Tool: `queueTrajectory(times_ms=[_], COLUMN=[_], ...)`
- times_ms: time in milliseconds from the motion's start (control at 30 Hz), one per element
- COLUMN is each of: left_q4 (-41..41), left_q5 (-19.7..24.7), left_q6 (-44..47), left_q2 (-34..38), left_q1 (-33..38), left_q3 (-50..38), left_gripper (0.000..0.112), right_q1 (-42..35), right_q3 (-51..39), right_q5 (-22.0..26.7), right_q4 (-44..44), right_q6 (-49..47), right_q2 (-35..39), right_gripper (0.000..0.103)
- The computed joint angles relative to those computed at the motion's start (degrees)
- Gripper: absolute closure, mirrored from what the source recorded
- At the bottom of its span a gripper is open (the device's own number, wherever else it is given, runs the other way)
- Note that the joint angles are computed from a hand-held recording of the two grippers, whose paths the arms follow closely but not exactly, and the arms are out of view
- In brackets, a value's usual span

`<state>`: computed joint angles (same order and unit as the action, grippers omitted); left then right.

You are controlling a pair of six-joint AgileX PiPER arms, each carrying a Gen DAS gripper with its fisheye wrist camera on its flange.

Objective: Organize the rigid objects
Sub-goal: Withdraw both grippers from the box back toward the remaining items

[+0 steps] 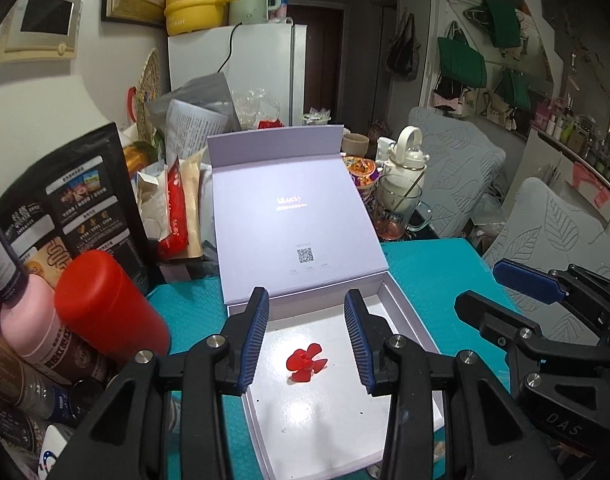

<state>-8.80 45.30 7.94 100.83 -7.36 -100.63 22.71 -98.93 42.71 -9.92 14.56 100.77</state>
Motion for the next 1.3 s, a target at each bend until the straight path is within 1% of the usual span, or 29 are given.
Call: queueTrajectory(times_ms=[133, 200, 433, 500, 567, 600, 633, 667, 833, 967, 1067, 1167, 1300], left_q4=[0.7, 0.9, 1.0, 2.5, 3.8, 4.6, 5.0, 5.5, 7.7, 7.2, 5.6, 8.0, 3.3], left_q5=[-1.1, -2.4, -4.3, -4.5, -5.5, -6.5, -7.2, -7.8, -7.9, -8.5, -8.2, -8.0, -8.6], left_q6=[-0.3, -0.1, 0.3, -0.9, -2.1, -2.7, -3.1, -3.5, -5.5, -4.2, -2.3, -4.6, -0.9], left_q2=[-3.9, -6.1, -13.1, -14.8, -17.1, -18.5, -19.5, -20.8, -24.5, -27.4, -29.1, -30.5, -32.1], left_q1=[-0.2, -0.1, 0.2, -0.1, -0.3, -0.4, -0.3, -0.3, -0.1, 0.5, 1.1, 0.8, 3.2], left_q3=[3.7, 6.4, 14.6, 16.3, 19.0, 20.7, 21.9, 23.4, 27.8, 31.4, 33.4, 35.2, 37.8], left_gripper=[0.073, 0.073, 0.073, 0.061, 0.025, 0.02, 0.013, 0.011, 0.011, 0.011, 0.011, 0.011, 0.011], right_q1=[1.7, 2.7, 6.2, 7.4, 8.4, 8.9, 9.3, 9.7, 12.2, 14.0, 15.7, 16.8, 18.2], right_q3=[3.4, 5.6, 12.5, 14.4, 16.4, 17.5, 18.4, 19.3, 24.4, 27.7, 29.6, 31.1, 33.9], right_q5=[-0.6, -1.0, -1.7, -1.9, -2.1, -2.2, -2.2, -2.1, -2.0, -2.2, -1.6, -1.4, -1.1], right_q4=[-3.1, -5.2, -10.4, -12.0, -13.2, -13.7, -14.3, -15.0, -18.1, -20.1, -21.6, -22.3, -23.5], right_q6=[2.8, 4.9, 10.3, 12.1, 13.4, 13.9, 14.6, 15.5, 20.4, 23.6, 25.8, 27.1, 29.5], right_q2=[-3.8, -5.9, -12.0, -13.6, -15.2, -16.1, -16.8, -17.5, -21.1, -23.7, -24.9, -25.8, -26.9], right_gripper=[0.054, 0.052, 0.051, 0.049, 0.046, 0.044, 0.043, 0.043, 0.037, 0.033, 0.033, 0.032, 0.031])
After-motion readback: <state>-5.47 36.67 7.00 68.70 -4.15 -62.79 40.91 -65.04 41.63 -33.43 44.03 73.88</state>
